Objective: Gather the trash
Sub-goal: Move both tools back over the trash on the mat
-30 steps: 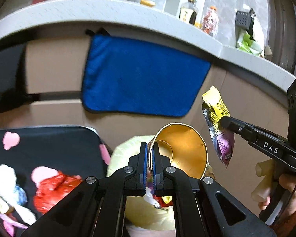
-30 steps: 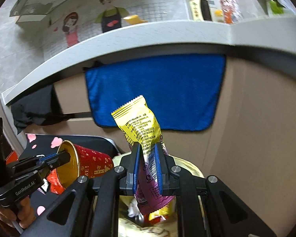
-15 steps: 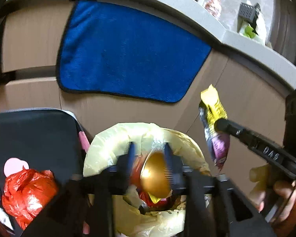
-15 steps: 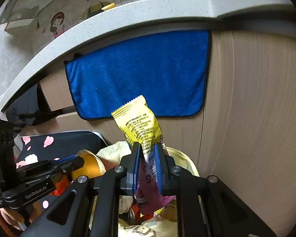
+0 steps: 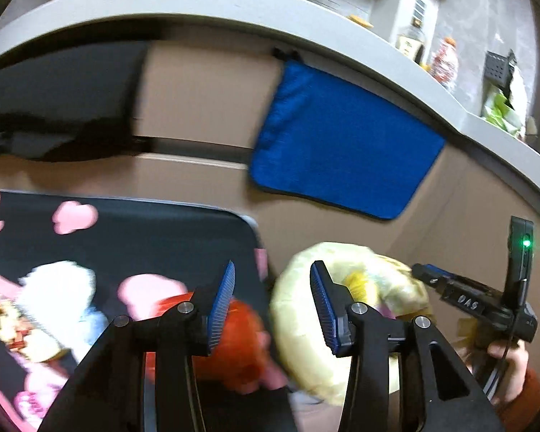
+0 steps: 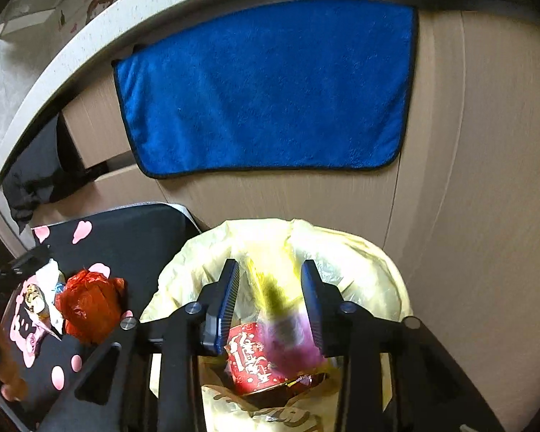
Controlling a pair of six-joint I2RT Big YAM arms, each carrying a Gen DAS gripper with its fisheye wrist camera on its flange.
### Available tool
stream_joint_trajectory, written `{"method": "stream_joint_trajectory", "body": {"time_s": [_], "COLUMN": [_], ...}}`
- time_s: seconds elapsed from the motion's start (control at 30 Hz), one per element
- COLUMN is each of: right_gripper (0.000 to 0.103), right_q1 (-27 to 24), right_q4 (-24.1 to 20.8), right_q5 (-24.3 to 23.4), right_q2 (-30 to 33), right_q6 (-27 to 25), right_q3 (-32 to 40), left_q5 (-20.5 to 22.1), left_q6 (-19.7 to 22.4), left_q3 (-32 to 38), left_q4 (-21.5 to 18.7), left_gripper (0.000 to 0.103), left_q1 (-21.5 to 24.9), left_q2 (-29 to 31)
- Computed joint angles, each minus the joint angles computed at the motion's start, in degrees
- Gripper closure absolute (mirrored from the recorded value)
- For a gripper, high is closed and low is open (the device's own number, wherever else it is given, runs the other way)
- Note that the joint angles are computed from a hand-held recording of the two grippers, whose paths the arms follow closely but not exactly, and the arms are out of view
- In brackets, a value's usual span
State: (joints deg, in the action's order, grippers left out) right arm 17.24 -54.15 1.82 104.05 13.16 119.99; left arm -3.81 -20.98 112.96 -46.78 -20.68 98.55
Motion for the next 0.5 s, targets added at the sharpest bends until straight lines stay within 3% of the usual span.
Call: {"method": "stream_joint_trajectory", "body": {"time_s": [0.27, 0.5], "right_gripper": [0.068, 0.068], "right_q1": [3.4, 8.4], "right_q4": [3.3, 0.8], "right_q5": [4.0, 4.6], "right_q2": [-3.4, -2.2], "right_q6": [1.1, 0.8], "right_q3": [-2.7, 1.1], "left_q5": [-3.8, -4.3], "left_q6": [-2.0, -4.3], "left_q3": [-14.8, -24.8], "left_q4": [3.0, 4.2], "left_gripper": [0.058, 0.058], "left_q1": [6.0, 12.3], "left_q2": [-11.2, -19.2]}}
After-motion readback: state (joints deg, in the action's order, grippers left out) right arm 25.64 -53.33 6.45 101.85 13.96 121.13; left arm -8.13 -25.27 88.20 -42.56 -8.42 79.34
